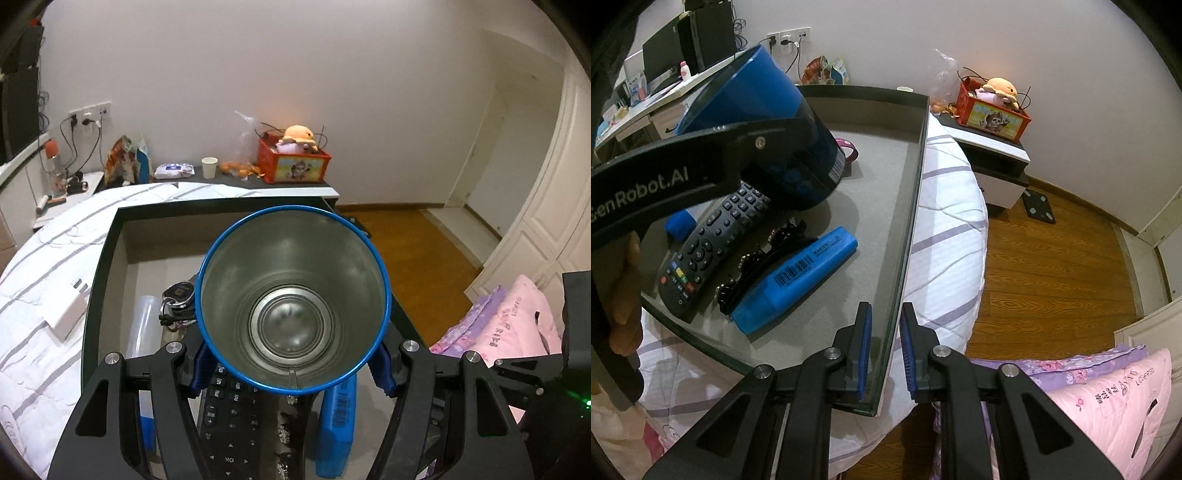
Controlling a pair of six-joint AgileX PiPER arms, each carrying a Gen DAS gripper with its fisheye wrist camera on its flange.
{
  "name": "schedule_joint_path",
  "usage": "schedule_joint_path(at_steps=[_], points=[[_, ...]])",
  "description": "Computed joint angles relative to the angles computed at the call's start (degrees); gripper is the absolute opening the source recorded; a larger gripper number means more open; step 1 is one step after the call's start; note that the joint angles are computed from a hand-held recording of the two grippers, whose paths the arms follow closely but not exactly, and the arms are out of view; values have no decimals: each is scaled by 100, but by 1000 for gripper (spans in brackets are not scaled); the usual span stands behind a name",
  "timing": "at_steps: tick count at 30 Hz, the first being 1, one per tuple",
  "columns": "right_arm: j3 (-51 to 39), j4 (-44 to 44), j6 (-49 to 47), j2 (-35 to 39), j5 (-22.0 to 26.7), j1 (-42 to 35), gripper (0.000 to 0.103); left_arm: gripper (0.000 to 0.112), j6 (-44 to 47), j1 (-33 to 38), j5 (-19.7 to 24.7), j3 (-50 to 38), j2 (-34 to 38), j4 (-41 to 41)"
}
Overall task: Organize rigid objects
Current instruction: 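Carry the tumbler with the left tool into the box and release, then move the left tool to the white charger and close on it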
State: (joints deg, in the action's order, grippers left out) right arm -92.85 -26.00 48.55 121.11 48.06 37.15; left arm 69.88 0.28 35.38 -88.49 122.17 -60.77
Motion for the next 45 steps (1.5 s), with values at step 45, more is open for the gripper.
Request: schedule_joint_path(at_steps=[45], points=[[-355, 32, -74, 173, 406, 45, 17, 92, 136, 2327, 1279, -254, -127, 295]])
